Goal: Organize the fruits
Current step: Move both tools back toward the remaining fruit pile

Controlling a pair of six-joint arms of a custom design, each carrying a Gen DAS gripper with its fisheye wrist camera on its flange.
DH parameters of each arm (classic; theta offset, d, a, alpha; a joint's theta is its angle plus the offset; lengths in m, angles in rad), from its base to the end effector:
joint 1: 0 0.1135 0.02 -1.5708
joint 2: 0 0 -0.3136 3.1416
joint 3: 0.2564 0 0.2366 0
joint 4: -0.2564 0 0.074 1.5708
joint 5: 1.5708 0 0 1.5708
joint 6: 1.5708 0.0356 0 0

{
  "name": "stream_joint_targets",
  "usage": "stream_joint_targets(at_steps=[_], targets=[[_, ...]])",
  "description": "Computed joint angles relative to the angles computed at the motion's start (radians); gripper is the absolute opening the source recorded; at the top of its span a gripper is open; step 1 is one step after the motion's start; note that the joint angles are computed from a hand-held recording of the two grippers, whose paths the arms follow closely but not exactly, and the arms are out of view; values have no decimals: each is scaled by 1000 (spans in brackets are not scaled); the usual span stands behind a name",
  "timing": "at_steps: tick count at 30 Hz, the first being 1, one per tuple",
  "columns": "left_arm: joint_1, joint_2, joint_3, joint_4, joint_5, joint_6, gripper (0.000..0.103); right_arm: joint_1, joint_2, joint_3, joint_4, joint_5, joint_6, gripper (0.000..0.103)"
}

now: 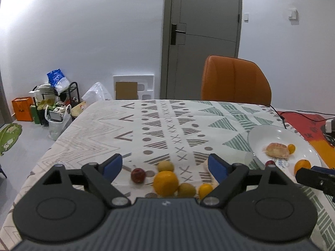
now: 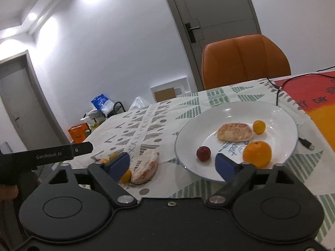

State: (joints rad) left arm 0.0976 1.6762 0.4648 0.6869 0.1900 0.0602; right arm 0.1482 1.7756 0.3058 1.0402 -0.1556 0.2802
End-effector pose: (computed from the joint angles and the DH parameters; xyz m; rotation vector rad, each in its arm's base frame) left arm 0.2833 0.0210 0.1777 0.0755 2.0852 -0.1032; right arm 0.2621 0.0447 0.1534 0.0324 2.0206 0.4291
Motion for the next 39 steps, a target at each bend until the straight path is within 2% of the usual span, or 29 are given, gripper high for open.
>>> stream_joint_targets(at_steps=[3,8,13,18,24,33,39], targets=[[34,11,6,1,22,0,88,18,3,16,-28,7,-1,75],[80,39,19,0,51,-16,88,59,20,47,-62,31,-1,73],[110,71,27,8,88,-19,87,87,41,96,-123,45,-5,63],[124,92,38,1,139,-26,84,110,69,145,-173,60,-1,57],[121,126,59,-8,181,-28,71,135,106,207,-232,71,4,47],[118,203,107,-25,211,-44,60,153,141,271,-291,88,4,46],[114,242,143,-58,243,-55,50,157,165,315,-330,99,9,42]])
